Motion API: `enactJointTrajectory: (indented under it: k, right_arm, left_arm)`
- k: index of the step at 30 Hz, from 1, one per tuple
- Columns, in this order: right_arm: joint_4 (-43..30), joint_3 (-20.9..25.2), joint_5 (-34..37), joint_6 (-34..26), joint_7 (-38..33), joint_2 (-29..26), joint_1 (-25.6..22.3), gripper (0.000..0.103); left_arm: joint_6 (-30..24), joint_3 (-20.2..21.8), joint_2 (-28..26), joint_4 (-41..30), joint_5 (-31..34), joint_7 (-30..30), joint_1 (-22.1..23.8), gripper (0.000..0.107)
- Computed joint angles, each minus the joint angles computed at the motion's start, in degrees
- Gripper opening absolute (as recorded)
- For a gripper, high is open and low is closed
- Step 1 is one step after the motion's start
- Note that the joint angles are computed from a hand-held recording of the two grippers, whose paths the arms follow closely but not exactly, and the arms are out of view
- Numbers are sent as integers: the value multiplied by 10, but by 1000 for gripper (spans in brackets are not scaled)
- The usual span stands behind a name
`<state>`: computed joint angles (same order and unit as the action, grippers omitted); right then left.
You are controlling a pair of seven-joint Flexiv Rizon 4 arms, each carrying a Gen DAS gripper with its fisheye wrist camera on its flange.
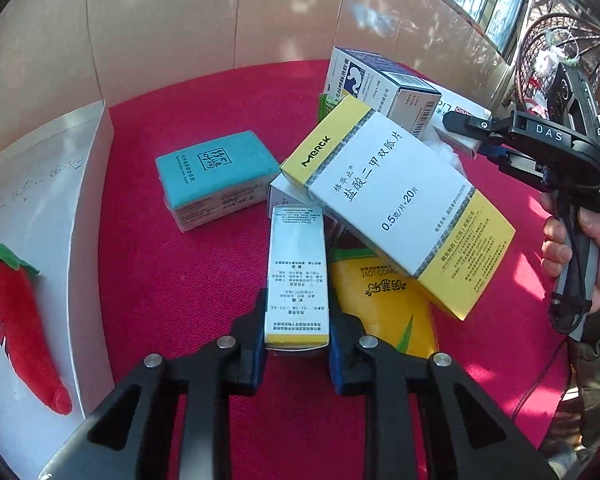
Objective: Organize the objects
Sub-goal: 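Grasp the white tube box with the left gripper while the right grasps the white box, then lift the white boxes upright with both grippers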
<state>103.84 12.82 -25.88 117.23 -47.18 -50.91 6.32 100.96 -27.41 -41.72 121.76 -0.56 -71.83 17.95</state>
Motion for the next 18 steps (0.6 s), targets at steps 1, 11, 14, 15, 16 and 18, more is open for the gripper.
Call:
enactJointTrajectory:
  k: [1,11,14,15,16,18]
  right_arm:
    - [11,-6,9,14,-5,5,6,27]
    - [115,-92,183,121,-76,65,124,27]
    - [130,-111,242,140,-109,82,158,27]
    - [134,-113,255,144,-118,88,165,27]
    - [138,-115,268,149,-127,94,171,27]
    - [145,-116,287,159,-145,106,181,27]
  left_arm:
    - [9,9,1,2,0,-2,-9,24]
    - [186,106,13,36,7,-102,-105,24]
    - [239,163,31,49,-4,-125,-163,24]
    - [247,177,34,47,-10,-129,-179,24]
    - [257,186,38,49,-10,-136,-188,24]
    - [269,195,46,55,-6,-148,-193,24]
